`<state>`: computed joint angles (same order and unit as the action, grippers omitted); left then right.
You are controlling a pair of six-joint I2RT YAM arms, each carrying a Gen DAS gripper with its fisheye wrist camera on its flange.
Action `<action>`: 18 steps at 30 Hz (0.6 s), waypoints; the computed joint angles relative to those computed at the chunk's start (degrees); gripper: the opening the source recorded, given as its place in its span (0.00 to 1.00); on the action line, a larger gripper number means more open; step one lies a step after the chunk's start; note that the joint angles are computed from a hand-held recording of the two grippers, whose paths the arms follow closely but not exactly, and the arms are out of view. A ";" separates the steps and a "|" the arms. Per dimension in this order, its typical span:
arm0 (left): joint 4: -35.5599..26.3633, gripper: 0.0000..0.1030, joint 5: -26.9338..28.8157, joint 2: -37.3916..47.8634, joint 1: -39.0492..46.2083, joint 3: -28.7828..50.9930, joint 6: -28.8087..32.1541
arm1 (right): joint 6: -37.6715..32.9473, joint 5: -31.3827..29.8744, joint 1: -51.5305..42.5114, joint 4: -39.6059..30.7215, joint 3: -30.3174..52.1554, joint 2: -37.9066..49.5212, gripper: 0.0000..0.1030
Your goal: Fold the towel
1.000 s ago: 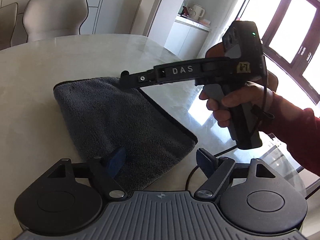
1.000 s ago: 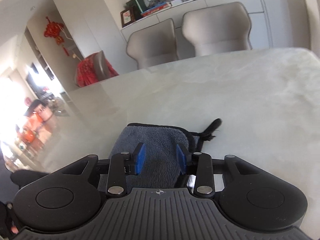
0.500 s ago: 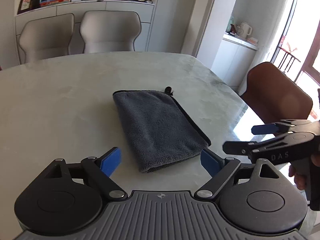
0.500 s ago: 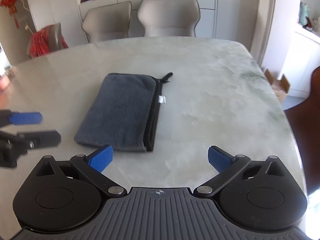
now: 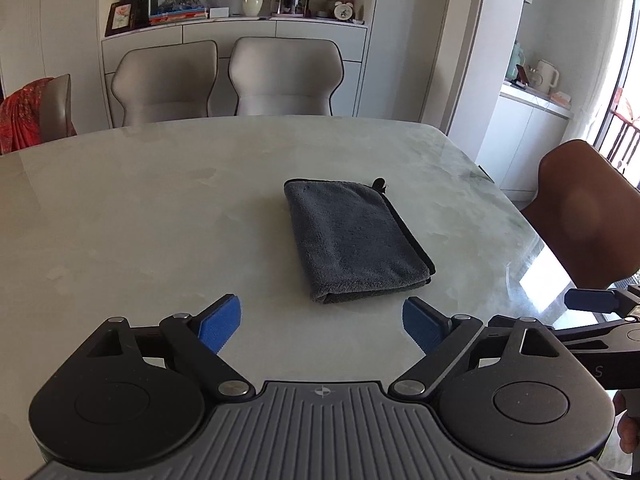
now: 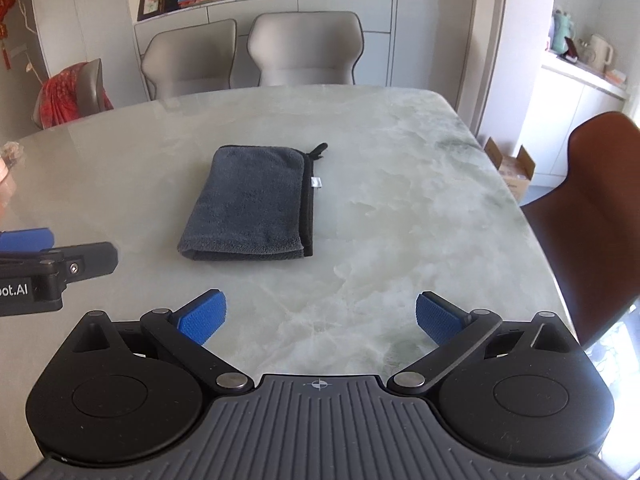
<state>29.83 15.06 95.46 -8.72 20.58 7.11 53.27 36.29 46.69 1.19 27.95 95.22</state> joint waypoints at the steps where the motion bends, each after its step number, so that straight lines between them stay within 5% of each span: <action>1: -0.32 0.89 -0.21 -0.99 0.07 -0.73 -0.30 | 0.59 0.54 0.68 -1.09 0.38 -0.23 0.99; 18: -3.08 0.89 -2.65 -9.82 -1.00 -5.99 -0.04 | 8.19 5.91 7.53 -11.94 4.00 -0.61 0.99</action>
<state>26.75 12.40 85.63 -9.72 14.59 7.06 61.46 42.19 54.23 -10.75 31.95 94.61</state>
